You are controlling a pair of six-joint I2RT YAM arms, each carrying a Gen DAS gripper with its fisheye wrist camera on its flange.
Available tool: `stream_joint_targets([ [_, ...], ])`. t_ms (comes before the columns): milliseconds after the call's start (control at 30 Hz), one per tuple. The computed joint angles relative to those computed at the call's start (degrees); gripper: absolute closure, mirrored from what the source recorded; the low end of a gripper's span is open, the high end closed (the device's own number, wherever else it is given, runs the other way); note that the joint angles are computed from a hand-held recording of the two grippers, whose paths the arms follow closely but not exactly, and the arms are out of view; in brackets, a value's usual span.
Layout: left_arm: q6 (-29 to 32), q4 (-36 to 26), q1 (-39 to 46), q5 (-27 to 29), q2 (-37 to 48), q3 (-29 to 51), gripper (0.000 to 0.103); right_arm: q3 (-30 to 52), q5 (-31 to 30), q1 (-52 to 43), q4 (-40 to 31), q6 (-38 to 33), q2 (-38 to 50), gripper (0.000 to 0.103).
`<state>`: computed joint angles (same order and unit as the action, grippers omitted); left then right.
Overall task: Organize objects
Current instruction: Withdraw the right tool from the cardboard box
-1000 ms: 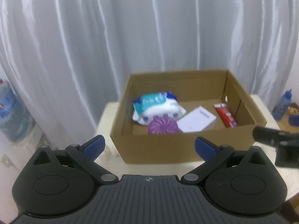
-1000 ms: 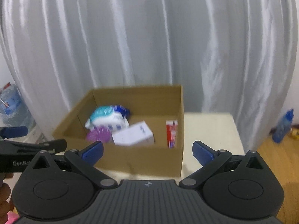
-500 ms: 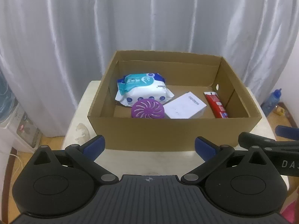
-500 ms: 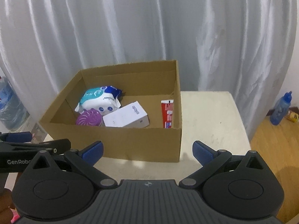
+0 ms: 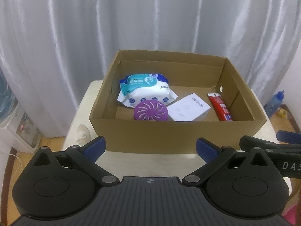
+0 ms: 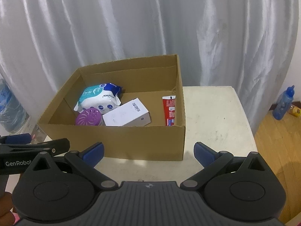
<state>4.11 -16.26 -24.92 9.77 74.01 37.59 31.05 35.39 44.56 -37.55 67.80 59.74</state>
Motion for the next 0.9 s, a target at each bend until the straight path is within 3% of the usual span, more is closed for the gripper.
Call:
stream_joint_targets([
  [900, 0.4, 2.3, -1.3, -2.5, -1.5, -1.3, 0.001, 0.3, 1.0, 0.2, -0.9, 0.8, -0.5, 0.0],
])
